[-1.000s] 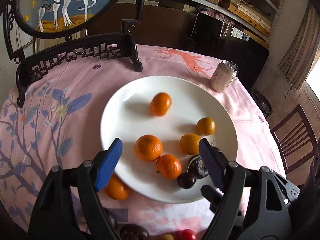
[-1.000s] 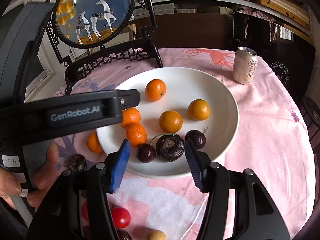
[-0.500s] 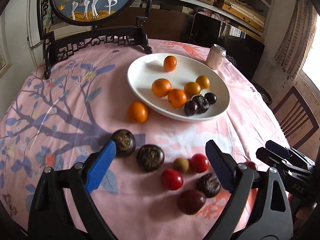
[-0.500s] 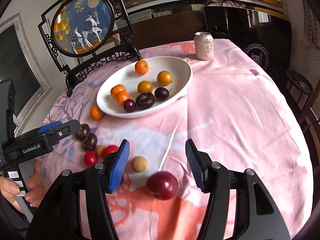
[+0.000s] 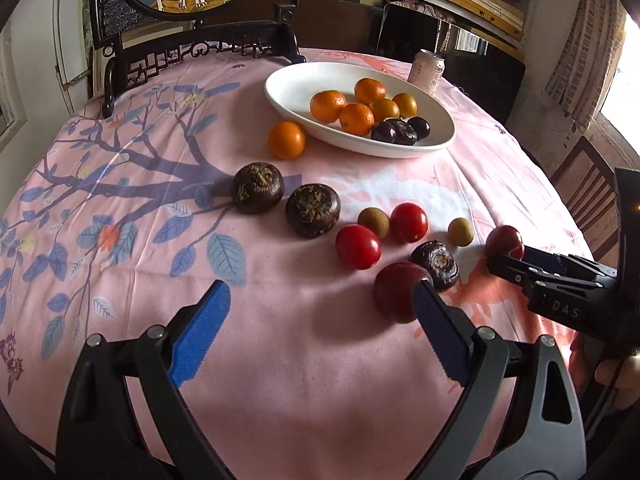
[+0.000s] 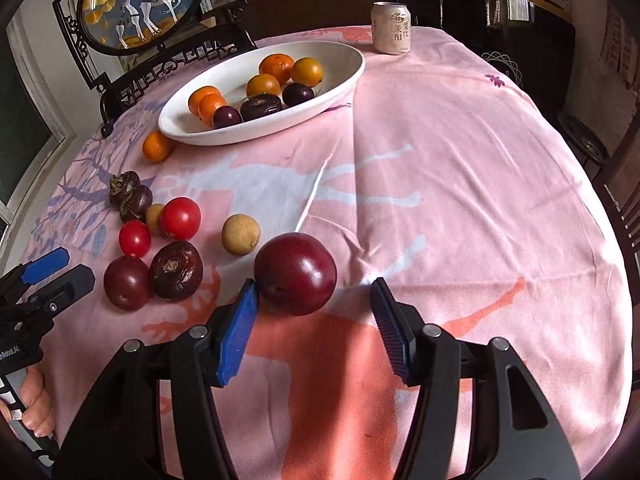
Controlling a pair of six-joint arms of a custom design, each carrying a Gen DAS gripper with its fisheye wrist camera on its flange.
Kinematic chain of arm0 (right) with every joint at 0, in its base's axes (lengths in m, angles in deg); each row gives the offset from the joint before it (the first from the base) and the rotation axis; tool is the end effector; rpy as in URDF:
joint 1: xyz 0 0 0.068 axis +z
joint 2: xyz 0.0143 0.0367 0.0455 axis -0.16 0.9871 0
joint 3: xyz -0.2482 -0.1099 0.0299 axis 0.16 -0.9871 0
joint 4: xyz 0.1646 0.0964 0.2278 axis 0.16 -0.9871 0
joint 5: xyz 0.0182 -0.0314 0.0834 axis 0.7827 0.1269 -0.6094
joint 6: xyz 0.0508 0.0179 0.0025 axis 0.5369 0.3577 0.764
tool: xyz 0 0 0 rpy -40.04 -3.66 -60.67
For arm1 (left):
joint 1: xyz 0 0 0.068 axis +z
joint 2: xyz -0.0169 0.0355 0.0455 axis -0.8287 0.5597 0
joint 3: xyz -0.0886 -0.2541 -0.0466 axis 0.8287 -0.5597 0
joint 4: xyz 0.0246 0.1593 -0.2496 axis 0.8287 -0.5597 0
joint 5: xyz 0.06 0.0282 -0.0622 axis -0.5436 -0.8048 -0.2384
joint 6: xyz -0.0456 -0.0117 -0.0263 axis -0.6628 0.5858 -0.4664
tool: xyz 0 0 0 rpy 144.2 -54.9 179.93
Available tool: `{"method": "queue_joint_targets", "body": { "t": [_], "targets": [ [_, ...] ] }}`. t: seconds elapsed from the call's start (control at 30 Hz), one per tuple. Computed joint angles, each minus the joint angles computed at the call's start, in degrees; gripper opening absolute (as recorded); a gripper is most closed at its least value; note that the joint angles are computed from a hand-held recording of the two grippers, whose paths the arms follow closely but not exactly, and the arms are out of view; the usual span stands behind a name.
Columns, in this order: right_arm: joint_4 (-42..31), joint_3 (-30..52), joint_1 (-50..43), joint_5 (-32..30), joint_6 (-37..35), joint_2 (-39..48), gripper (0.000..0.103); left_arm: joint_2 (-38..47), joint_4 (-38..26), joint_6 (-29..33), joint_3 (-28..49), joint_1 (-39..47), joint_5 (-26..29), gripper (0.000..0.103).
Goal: Organize fruits
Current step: 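Grasp a dark red plum with the right tool while the left tool grasps another plum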
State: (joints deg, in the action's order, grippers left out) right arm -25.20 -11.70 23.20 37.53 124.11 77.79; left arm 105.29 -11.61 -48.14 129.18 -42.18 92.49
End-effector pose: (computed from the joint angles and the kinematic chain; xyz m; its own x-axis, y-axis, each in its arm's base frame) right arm 0.2375 0.1351 0.1059 -0.7616 0.3274 -0.5592 0.3162 0.9410 0.1202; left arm 0.3190 0.0591 0.1137 -0.7035 0.3345 -0.6271 0.5163 0.8469 -0.1275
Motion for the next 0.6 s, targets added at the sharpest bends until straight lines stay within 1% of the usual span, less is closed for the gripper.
{"method": "queue_joint_targets", "body": {
  "t": [0.13,0.23,0.27,0.33,0.43,0.6],
  "targets": [
    [0.1,2.5,-1.0,0.3,-2.8,2.9,0.058,0.3,-0.4,0.6,-0.4,-0.4,-1.2,0.094],
    [3.4,2.1,-1.4,0.5,-4.8,3.7,0.057,-0.1,0.0,0.7,-1.1,-0.8,-1.9,0.094],
    [4.7,1.4,-1.5,0.5,-5.0,3.5,0.046,-0.2,0.1,0.6,-1.2,-1.0,-2.2,0.094],
    [7.1,-0.5,-2.0,-0.7,-4.9,1.8,0.040,-0.4,0.3,0.2,-1.5,-1.3,-2.6,0.094],
    [11.0,-3.9,-3.1,-2.9,-4.4,-0.6,0.040,-0.6,0.4,-0.5,-1.9,-2.1,-3.2,0.094],
    [13.0,-5.7,-3.6,-4.6,-4.5,-2.2,0.040,-1.5,2.7,-1.6,-3.5,-4.9,-6.0,0.094]
  ]
}}
